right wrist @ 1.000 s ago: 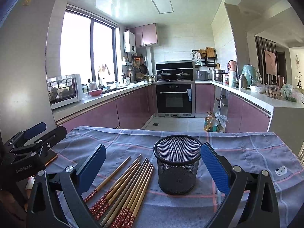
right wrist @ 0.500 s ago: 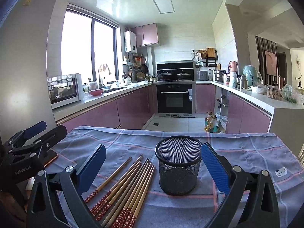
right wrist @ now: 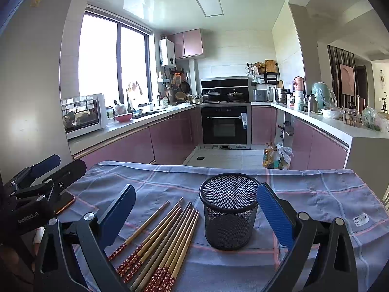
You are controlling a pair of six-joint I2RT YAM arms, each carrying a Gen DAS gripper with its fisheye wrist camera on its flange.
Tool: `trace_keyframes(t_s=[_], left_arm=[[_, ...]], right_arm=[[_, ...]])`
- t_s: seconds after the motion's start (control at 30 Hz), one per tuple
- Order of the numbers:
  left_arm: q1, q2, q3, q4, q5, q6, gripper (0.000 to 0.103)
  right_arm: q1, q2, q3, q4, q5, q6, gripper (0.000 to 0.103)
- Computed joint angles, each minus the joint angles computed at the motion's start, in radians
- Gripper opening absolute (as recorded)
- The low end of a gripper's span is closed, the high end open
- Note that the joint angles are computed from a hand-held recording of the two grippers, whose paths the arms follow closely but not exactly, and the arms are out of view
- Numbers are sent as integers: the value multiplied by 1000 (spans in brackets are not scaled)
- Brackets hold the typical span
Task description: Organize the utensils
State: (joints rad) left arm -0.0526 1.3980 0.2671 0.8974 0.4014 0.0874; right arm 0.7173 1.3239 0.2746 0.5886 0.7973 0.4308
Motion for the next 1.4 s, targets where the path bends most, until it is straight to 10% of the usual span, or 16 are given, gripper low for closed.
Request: trace_keyframes(t_s=[1.4], left_arm=[[-33,79,78,-90,-23,35,98]], right_arm=[[-31,16,9,-38,-85,18,96]])
